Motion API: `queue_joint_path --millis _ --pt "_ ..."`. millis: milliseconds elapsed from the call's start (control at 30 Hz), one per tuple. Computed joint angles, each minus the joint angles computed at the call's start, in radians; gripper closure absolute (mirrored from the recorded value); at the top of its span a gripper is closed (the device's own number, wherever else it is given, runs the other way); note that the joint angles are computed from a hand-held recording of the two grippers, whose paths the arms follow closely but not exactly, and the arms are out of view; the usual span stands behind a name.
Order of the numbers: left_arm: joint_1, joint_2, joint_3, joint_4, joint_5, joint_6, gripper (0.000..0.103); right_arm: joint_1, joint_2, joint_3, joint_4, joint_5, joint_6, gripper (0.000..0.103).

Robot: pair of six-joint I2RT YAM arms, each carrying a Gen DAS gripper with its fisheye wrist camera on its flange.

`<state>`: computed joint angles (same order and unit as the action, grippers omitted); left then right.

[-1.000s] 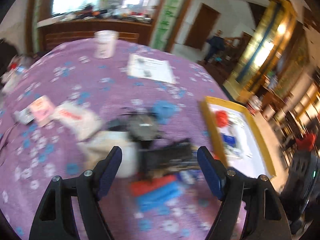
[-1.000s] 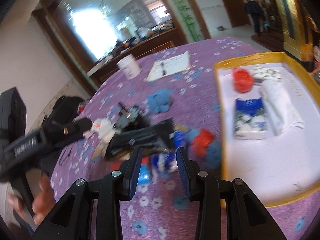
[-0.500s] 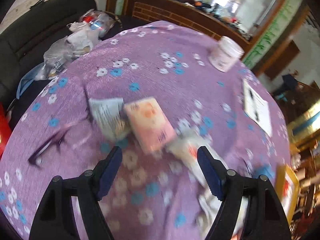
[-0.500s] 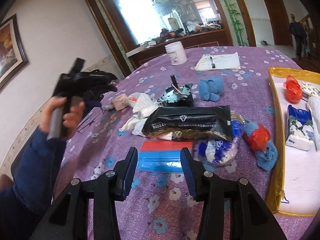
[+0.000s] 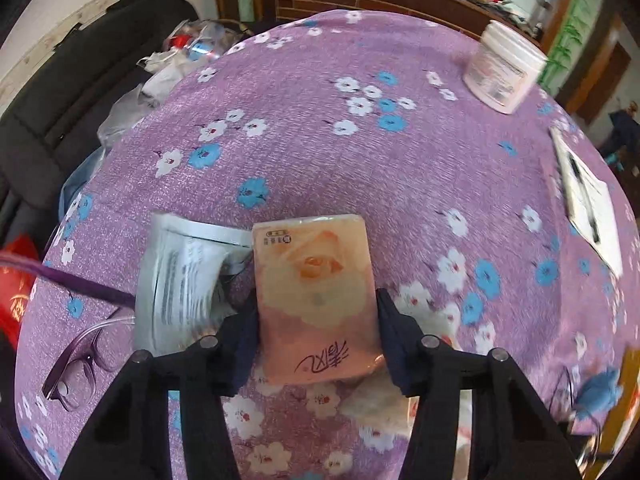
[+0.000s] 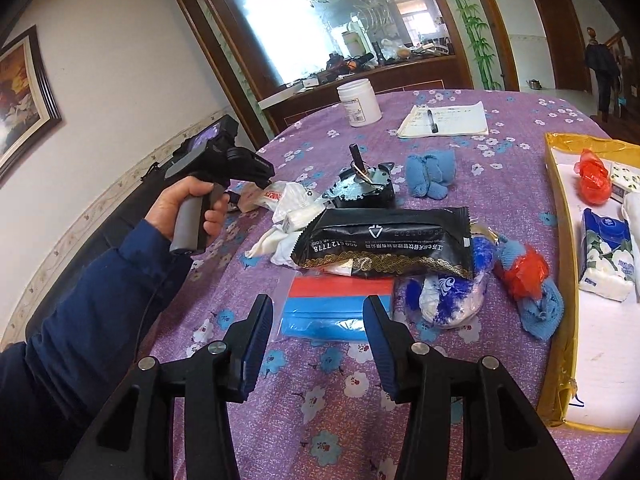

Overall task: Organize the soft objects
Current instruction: 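Return both tools to the table and grasp the pink tissue pack with the left gripper, then grasp the white-red printed bag with the right gripper while the left holds the pink pack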

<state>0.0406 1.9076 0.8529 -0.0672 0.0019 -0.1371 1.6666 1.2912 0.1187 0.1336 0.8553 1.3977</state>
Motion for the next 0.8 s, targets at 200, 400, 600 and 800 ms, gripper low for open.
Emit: queue_joint_path --millis 200,400,600,800 --pt "0.11 -0.321 -0.248 -0.006 0.173 0.136 0.053 -0.009 -0.005 -0.01 0.018 -0.007 -0.008 0.052" --pt "0.265 -0.676 -0.477 0.002 0.395 0.275 0.052 -0.108 -0.095 0.004 0.009 -0.118 -0.155 0.052" --pt "0.285 -0.668 -0.518 0.125 0.409 0.29 0.052 -0.411 -0.136 0.236 -0.162 -0.384 -0.554 0.051" --pt "0.37 -0.646 -0.493 0.112 0.463 0.312 0.052 -0.71 0.307 0.663 -0.283 -0.693 -0.99 0.042"
